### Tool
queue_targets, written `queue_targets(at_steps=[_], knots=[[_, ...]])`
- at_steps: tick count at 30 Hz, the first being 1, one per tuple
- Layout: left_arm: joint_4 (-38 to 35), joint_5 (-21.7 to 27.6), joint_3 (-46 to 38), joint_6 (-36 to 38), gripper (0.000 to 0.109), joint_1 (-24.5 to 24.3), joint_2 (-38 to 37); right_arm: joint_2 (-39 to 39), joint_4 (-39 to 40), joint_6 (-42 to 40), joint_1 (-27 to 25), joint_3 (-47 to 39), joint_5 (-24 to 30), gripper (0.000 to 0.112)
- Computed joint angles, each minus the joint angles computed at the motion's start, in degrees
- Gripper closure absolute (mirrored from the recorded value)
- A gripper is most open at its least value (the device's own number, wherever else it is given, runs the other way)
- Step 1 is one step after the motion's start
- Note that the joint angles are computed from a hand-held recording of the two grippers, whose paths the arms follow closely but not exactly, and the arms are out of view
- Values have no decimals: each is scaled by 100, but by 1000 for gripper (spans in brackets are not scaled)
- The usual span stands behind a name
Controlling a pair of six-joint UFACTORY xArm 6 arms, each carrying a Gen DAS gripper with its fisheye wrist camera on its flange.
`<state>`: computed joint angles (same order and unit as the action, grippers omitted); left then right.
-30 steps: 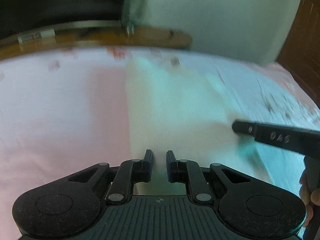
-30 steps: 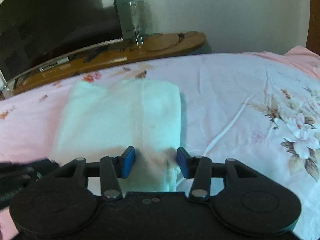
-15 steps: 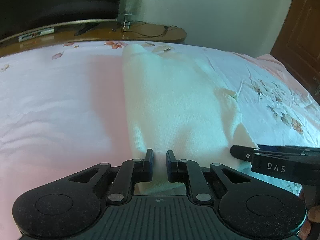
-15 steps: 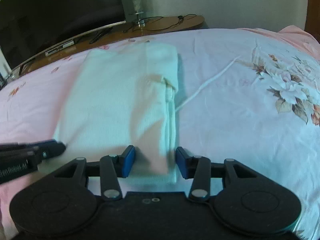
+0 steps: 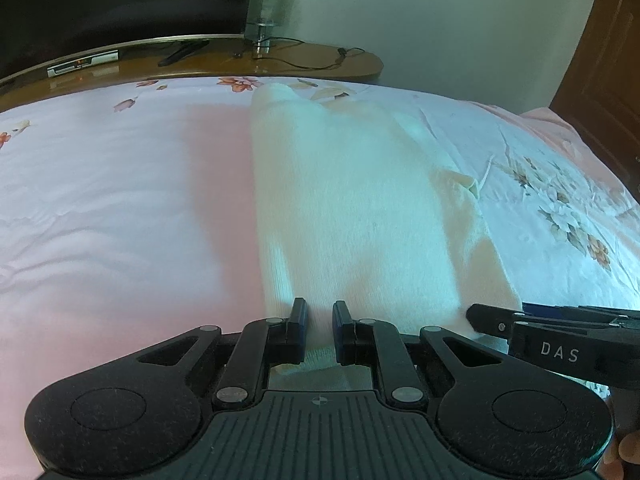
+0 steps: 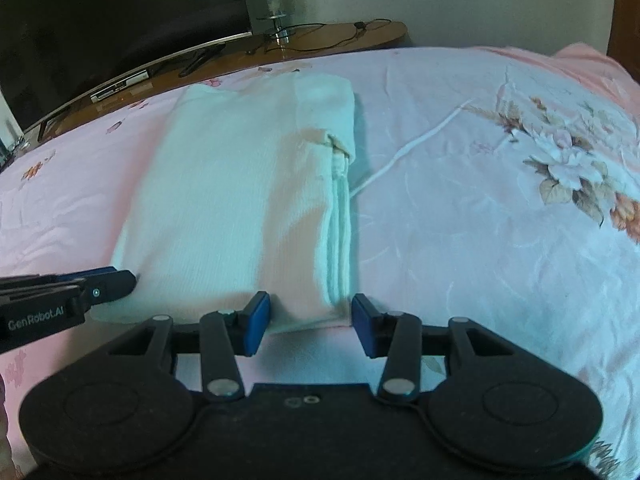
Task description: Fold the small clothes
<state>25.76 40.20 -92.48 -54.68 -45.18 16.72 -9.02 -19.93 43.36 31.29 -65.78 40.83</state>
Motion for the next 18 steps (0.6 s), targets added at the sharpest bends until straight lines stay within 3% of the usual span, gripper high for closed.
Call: queue_targets(at_steps=[5,8,11,14,18], knots=[[-174,16,44,27,96,21,-95,-32,-51,140,21,17,4,66],[-53,-169,264,-321,95,46,-293,-152,-12,267,-23,127,-123,65],[145,-328,364,-457,95,36,-359,-339,-585,724,8,274,-329,71],[5,-187,207,-167,95,-1,-180,-326,-981,815,77,234,-422,84],[17,-173,187,-79,95,-27,-113,-117,-656,286,135,69,-174,84]])
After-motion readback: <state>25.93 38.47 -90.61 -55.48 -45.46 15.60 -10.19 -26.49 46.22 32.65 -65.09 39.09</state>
